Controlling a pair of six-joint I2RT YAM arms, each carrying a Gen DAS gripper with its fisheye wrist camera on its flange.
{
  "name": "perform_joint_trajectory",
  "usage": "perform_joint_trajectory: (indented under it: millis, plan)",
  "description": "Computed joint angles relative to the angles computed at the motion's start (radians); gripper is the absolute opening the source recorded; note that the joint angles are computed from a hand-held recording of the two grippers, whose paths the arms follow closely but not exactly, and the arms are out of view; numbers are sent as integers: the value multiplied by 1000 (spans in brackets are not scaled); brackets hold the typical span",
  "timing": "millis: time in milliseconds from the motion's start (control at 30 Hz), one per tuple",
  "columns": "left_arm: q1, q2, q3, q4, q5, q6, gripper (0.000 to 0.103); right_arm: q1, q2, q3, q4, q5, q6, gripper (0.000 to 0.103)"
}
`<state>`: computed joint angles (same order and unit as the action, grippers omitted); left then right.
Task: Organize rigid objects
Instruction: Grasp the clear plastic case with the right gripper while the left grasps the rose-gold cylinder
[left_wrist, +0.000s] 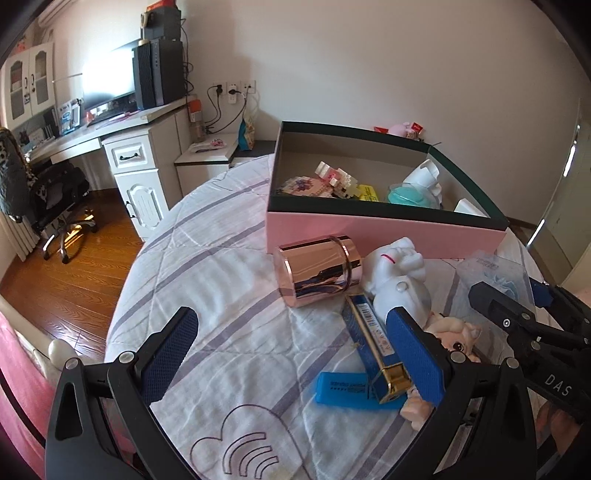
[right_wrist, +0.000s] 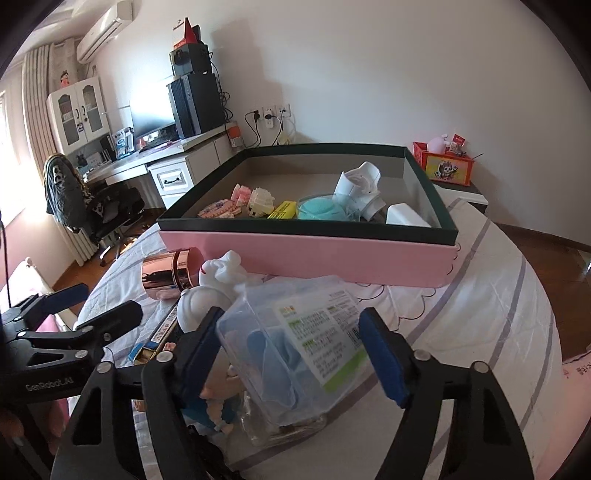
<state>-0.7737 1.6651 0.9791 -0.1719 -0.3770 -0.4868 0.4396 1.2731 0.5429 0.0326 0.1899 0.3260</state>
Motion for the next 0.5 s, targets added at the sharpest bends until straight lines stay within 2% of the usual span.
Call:
perform_joint_trajectory:
  millis: [67, 167, 300, 433, 500]
  plan:
    - [3, 45, 51, -20, 11, -9, 103, -16, -27, -5, -20, 1, -19, 65]
    - [13, 104, 119, -44, 11, -25, 103, -46, -63, -30, -28, -17, -41, 63]
    - [48, 183, 224, -113, 1, -61, 103, -81, -82, -60, -17, -40, -52, 63]
    - [81, 265, 314, -176, 57, -71, 103, -135, -56, -78, 11, -100, -56, 63]
    - [85, 297, 351, -203, 53, -89, 103, -152, -50, -72, 14, -121, -60, 63]
